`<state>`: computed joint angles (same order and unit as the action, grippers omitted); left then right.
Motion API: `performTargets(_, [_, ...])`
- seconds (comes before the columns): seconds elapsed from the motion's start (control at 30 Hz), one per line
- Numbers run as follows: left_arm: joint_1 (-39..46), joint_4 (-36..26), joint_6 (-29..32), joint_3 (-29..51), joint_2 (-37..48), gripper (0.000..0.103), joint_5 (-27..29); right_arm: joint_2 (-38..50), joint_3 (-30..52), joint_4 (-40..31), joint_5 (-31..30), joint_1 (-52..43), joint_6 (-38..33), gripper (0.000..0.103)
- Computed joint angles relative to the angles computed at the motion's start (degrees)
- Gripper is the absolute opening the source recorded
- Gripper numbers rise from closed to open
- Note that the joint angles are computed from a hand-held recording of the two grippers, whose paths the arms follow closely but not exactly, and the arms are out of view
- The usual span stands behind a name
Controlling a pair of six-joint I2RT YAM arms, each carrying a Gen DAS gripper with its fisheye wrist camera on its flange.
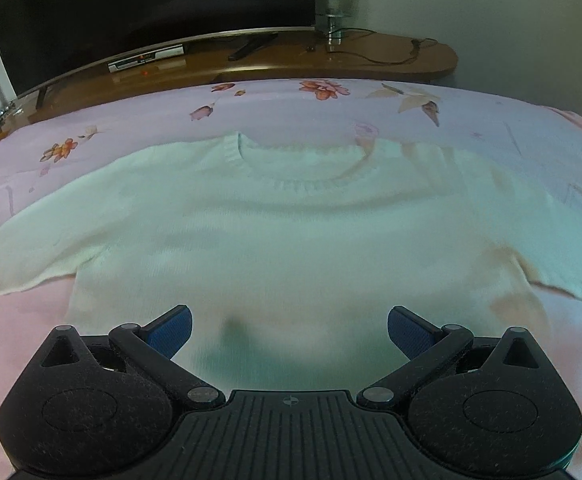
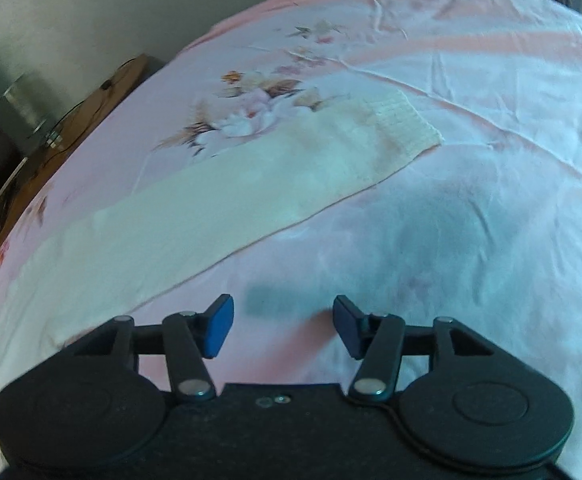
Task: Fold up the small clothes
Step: 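Grasp the sweater sleeve cuff with the right gripper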
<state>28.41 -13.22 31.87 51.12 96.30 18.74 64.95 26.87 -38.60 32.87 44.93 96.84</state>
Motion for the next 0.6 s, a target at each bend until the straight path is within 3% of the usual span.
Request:
performTargets(0.23, [-2.38,1.57,-3.55,5.71,7.59,0.103,-3.1,-2.22,-2.76,7.81,-0.62,-13.46,-9.6,0.053])
performTargets(0.33, [-2.59,1.78,-3.85,7.21,9.51,0.103,-3.09,-1.05,-2.98,10.08,0.3,-17.09,-12.42,0.044])
performTargets(0.53, [-2.35,2.97,-4.71,8.93,12.2,0.103,-3.1,0.21,-4.79,16.76,2.13,-21.8,-18.37,0.011])
performTargets(0.6, [-1.88,2.72,-4.65,9.64,12.74,0.103,-2.88,1.0,-4.12,17.34,3.74,-21.03,-18.99,0.009])
